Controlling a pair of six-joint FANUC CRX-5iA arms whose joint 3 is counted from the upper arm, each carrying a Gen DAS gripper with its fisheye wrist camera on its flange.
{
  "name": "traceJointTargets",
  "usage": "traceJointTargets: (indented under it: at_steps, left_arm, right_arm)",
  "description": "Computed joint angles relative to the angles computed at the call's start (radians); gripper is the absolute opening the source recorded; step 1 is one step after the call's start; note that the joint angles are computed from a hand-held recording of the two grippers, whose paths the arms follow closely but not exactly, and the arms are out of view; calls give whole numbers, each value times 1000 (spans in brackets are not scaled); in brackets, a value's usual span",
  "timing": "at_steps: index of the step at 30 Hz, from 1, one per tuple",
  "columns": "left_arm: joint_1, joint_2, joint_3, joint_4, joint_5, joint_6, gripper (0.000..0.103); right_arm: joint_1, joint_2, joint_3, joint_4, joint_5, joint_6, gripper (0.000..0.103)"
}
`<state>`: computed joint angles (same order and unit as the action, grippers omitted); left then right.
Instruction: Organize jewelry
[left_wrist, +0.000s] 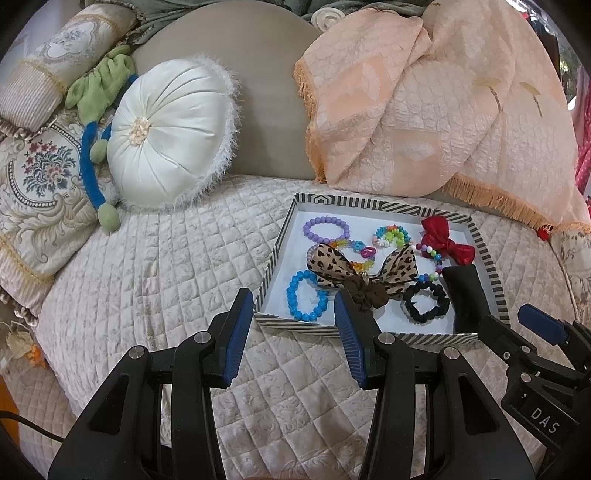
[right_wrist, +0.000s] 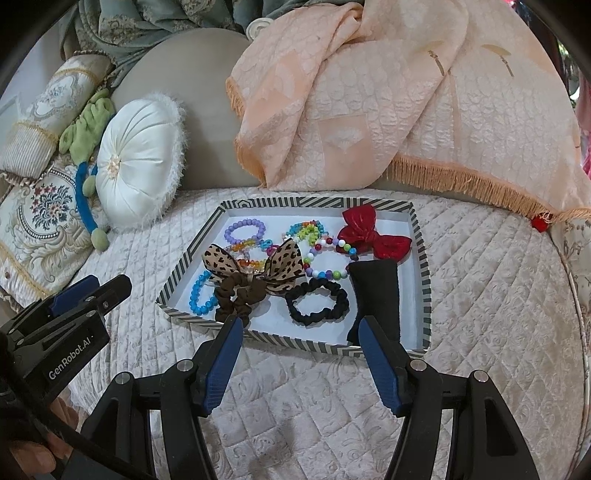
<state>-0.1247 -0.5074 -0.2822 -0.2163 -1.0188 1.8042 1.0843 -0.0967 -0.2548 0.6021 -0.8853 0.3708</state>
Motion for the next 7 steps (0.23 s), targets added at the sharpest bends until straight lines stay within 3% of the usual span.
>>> traceJointTargets:
  at_steps: [7]
  left_arm:
    - [-16,5,2,-18,2,12,45]
  right_arm:
    - [-15,0,-8,-9,1,5,63]
